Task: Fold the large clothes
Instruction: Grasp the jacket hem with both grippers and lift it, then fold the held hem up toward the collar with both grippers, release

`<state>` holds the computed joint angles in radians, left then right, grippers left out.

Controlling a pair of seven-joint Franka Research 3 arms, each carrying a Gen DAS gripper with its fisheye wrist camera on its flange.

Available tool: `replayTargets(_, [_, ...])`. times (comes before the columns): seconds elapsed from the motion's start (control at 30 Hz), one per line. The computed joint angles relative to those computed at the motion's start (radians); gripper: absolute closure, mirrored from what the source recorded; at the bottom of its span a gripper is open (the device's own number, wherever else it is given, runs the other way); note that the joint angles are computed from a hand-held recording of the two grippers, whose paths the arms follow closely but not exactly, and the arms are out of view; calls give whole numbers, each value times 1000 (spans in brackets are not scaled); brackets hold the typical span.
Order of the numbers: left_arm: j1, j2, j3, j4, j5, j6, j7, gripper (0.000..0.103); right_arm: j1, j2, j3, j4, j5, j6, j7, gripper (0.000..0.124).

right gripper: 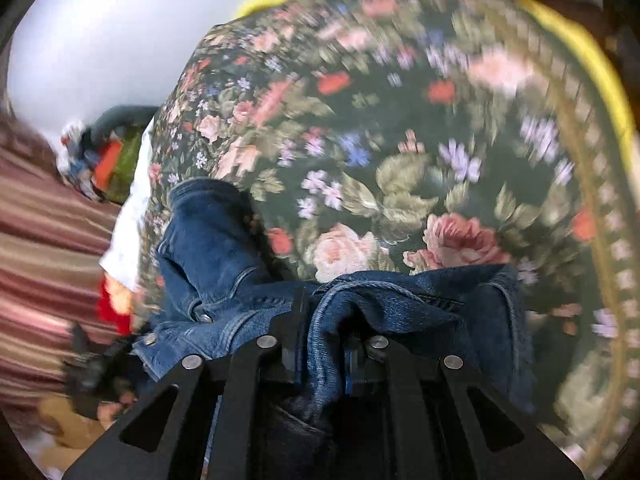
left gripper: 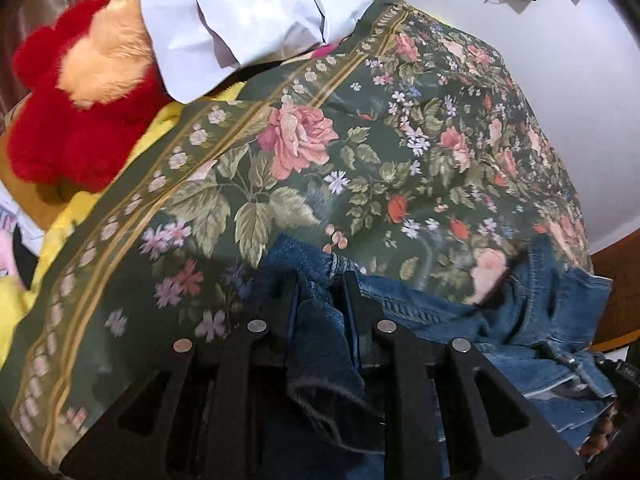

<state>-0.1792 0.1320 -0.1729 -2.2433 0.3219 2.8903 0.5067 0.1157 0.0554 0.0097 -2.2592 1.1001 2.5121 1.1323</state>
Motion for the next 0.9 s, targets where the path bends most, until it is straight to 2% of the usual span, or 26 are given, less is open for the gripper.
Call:
replayTargets(0.1, [6, 1, -9, 6, -24, -15, 37, 81, -38, 3, -25, 10, 48, -133, -71, 114])
replayTargets(0.27, [-3, -16, -14, 16, 13, -76, 127, 77, -62, -62, -47, -24, -52, -226, -31, 114])
replayTargets(0.33, [-24, -28, -11, 35, 88, -147, 128, 76, -62, -96, -50, -41, -117, -240, -3, 114])
replayTargets(0.43, [-65, -42, -23, 84, 229, -297, 130, 75, -53, -166, -50, -73, -227, -234, 10, 114])
replayTargets(0.5, [-83, -56, -32, 102, 299, -368, 114, 68, -45, -215, -50, -91, -281, -230, 26, 114])
replayTargets(0.57, [-103, -91, -41, 107, 416, -446, 49, 48, -40, -271, -48, -118, -340, -206, 44, 114])
replayTargets(0.63, [-98, -134, -47, 88, 446, -435, 35, 46, -46, -344, -15, -161, -478, -121, 125, 114])
replayTargets(0.73, [-82, -203, -52, 45, 381, -371, 72, 43, -57, -449, 18, -225, -661, -44, 212, 114])
replayTargets(0.83, [-76, -267, -56, -20, 284, -279, 120, 33, -23, -548, -1, -291, -700, -39, 191, 114])
replayTargets(0.9, [-83, -290, -62, -56, 221, -244, 171, 32, 3, -588, -3, -327, -703, -32, 181, 114])
